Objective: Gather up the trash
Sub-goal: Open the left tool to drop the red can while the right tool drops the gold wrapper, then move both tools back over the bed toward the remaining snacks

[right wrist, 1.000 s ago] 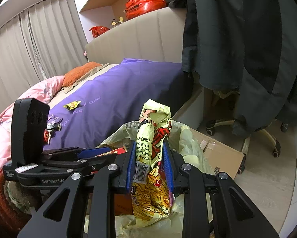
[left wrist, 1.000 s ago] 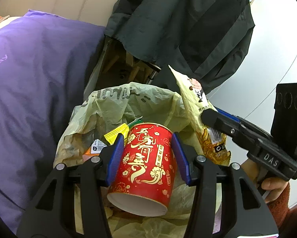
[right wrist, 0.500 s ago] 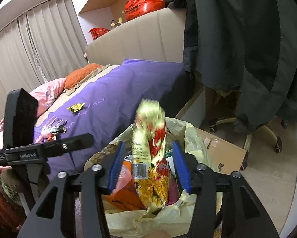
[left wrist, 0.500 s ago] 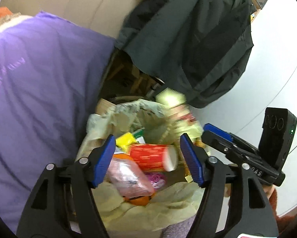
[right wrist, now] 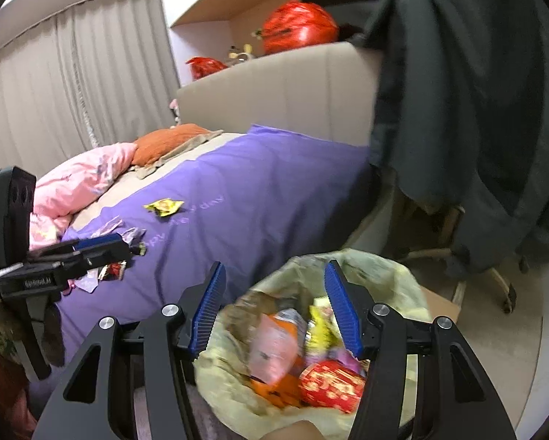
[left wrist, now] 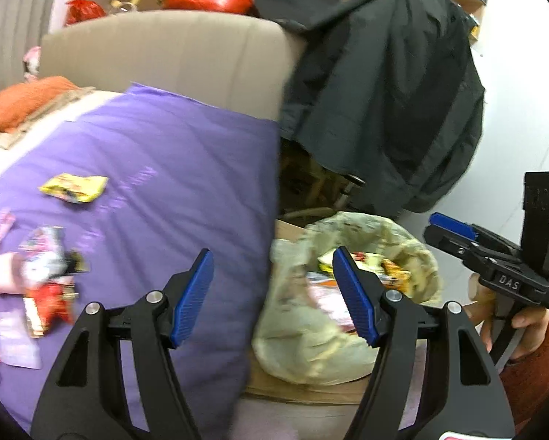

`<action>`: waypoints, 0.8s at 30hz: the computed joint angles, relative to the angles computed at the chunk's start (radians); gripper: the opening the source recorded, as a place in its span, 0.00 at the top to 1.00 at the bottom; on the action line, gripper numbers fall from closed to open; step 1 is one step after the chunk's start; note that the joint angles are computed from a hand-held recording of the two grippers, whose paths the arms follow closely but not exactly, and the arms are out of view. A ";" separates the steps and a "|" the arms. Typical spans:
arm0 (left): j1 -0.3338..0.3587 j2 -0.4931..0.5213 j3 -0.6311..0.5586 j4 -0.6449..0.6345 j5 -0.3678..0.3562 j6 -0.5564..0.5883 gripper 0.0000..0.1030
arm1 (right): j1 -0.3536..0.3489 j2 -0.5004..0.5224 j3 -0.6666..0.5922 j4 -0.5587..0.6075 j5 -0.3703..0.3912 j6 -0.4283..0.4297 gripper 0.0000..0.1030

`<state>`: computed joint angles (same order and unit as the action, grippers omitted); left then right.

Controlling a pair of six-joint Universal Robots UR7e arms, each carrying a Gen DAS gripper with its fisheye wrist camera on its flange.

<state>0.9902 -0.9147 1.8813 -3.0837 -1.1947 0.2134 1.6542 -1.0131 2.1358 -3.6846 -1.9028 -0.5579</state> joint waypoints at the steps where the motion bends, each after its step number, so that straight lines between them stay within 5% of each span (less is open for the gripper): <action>1: 0.009 -0.021 0.008 -0.006 0.019 0.011 0.38 | 0.017 0.023 -0.013 -0.012 -0.005 -0.012 0.48; 12: 0.106 -0.170 0.025 -0.027 0.170 0.157 0.38 | 0.132 0.213 -0.182 0.077 -0.013 -0.007 0.39; 21: 0.315 -0.163 -0.244 0.192 0.002 0.165 0.38 | 0.194 0.387 -0.396 0.246 -0.095 -0.057 0.39; 24: 0.375 -0.115 -0.343 0.244 0.016 0.172 0.38 | 0.205 0.445 -0.505 0.344 -0.132 -0.087 0.39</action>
<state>1.3656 -1.0301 1.5379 -2.8394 -1.1783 0.3852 1.8591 -0.5683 1.6303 -3.3406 -2.0352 -0.6445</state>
